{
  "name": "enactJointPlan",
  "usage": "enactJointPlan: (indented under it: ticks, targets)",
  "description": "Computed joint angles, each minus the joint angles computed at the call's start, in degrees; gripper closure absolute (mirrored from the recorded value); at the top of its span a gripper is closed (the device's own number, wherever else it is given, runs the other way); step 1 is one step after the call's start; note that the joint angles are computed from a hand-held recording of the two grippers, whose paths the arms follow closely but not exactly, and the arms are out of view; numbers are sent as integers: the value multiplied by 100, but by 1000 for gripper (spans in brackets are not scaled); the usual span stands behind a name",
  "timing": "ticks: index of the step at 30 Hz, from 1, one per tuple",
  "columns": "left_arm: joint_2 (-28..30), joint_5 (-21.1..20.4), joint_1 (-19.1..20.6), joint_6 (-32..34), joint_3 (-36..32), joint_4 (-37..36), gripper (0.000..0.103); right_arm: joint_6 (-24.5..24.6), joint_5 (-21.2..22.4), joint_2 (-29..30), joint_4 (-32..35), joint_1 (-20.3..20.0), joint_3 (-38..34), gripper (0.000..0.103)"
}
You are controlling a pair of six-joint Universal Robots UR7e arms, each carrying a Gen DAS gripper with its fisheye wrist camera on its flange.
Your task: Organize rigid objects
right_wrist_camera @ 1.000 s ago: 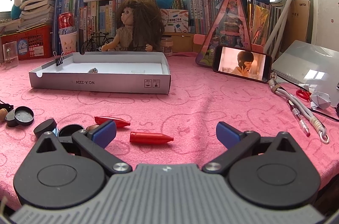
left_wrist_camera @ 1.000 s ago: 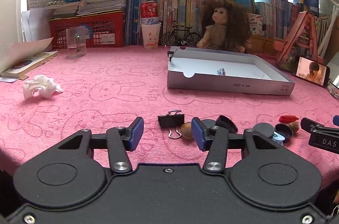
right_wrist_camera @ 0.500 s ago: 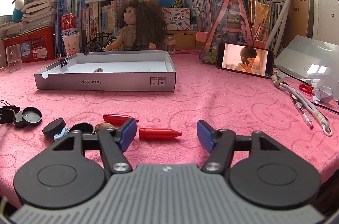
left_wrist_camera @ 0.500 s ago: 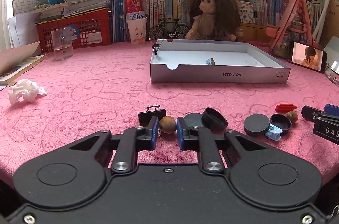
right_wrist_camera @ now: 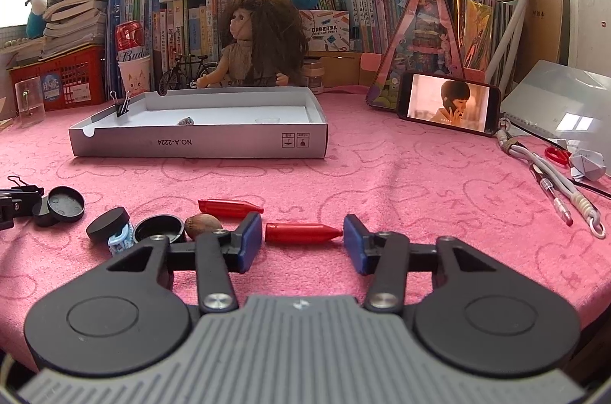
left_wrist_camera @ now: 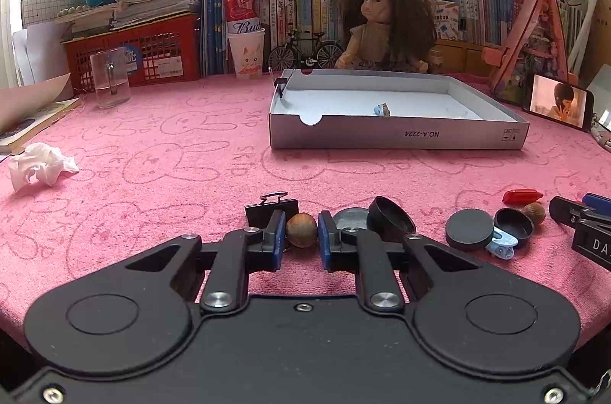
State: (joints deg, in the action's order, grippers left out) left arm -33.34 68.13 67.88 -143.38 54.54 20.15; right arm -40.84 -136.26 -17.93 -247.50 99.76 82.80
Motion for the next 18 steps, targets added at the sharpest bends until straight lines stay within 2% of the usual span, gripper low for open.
enactJointPlan:
  ticks: [18]
  targets:
    - [-272, 162, -127, 43, 213, -90, 86, -163, 184, -103, 0, 33, -92, 54]
